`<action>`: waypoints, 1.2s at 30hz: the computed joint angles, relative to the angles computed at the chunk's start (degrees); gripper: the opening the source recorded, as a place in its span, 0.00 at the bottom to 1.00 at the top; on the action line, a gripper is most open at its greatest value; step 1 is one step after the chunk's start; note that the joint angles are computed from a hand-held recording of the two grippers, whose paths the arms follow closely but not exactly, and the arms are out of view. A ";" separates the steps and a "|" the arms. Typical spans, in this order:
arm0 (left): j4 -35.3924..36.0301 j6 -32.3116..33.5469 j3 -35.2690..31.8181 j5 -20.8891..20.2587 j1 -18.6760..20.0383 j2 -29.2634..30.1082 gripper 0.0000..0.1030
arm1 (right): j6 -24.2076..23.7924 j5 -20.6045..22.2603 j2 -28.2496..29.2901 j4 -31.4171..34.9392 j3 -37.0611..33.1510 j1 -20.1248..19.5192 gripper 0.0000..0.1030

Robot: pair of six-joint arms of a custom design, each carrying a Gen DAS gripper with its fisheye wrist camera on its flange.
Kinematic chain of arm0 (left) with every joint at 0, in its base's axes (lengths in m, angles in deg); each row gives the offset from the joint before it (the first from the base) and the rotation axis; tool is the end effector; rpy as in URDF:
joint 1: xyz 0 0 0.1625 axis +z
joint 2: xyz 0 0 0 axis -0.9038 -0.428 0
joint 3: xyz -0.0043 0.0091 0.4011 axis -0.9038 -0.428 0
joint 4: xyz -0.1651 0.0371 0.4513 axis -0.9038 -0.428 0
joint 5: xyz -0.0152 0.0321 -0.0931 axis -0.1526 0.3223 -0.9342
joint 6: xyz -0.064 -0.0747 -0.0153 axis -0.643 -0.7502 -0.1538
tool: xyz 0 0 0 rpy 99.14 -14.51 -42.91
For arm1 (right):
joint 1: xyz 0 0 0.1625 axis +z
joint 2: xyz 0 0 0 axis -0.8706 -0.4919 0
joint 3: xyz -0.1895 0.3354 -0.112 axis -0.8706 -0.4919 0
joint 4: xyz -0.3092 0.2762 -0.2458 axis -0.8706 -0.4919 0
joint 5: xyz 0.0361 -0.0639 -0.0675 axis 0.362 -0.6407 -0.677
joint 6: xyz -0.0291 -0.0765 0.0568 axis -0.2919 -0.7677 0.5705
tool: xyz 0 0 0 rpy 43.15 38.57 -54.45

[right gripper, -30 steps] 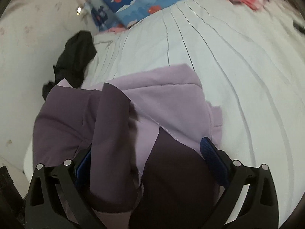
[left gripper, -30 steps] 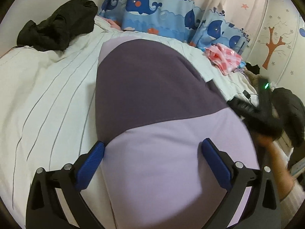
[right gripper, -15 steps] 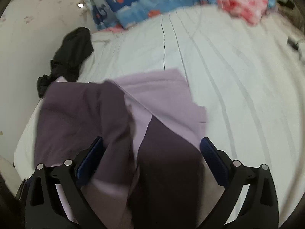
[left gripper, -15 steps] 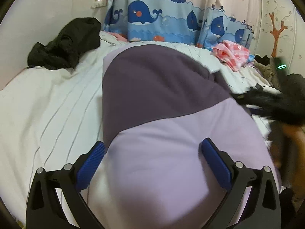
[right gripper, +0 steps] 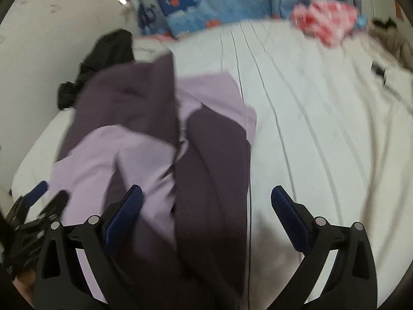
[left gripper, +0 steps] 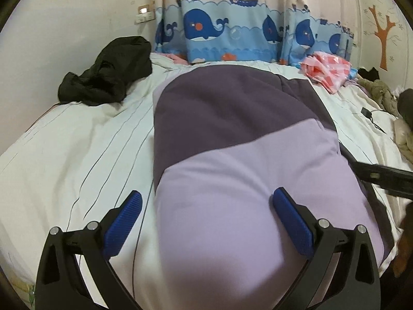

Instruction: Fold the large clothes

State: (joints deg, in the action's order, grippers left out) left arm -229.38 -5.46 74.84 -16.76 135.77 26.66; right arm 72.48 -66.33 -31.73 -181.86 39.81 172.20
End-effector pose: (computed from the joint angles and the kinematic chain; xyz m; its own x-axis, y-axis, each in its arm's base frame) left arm -0.0371 -0.7477 0.3748 -0.6620 -0.1032 -0.7423 0.5460 0.6121 -0.5720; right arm 0.4042 -0.7794 -0.0409 -0.8500 -0.2231 0.4772 -0.4743 0.7181 -0.5092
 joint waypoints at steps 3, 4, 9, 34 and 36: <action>0.02 -1.36 1.65 1.11 -0.64 -1.01 0.95 | -3.96 -2.49 -1.66 -5.62 5.35 1.22 0.93; 0.65 -2.21 2.34 1.36 -0.89 -1.55 0.95 | -3.99 -2.93 -1.62 -5.31 5.75 1.08 0.93; 5.44 -4.18 8.04 2.72 -3.13 -5.71 0.94 | 1.99 0.67 -4.08 -1.95 9.73 -0.87 0.93; 13.54 -15.31 20.93 8.30 -11.44 -18.87 0.94 | -3.72 -3.64 -15.04 -9.18 26.92 6.66 0.93; 13.71 -15.45 21.07 8.55 -11.51 -19.10 0.94 | -3.76 -4.80 -15.07 -9.05 27.14 7.12 0.93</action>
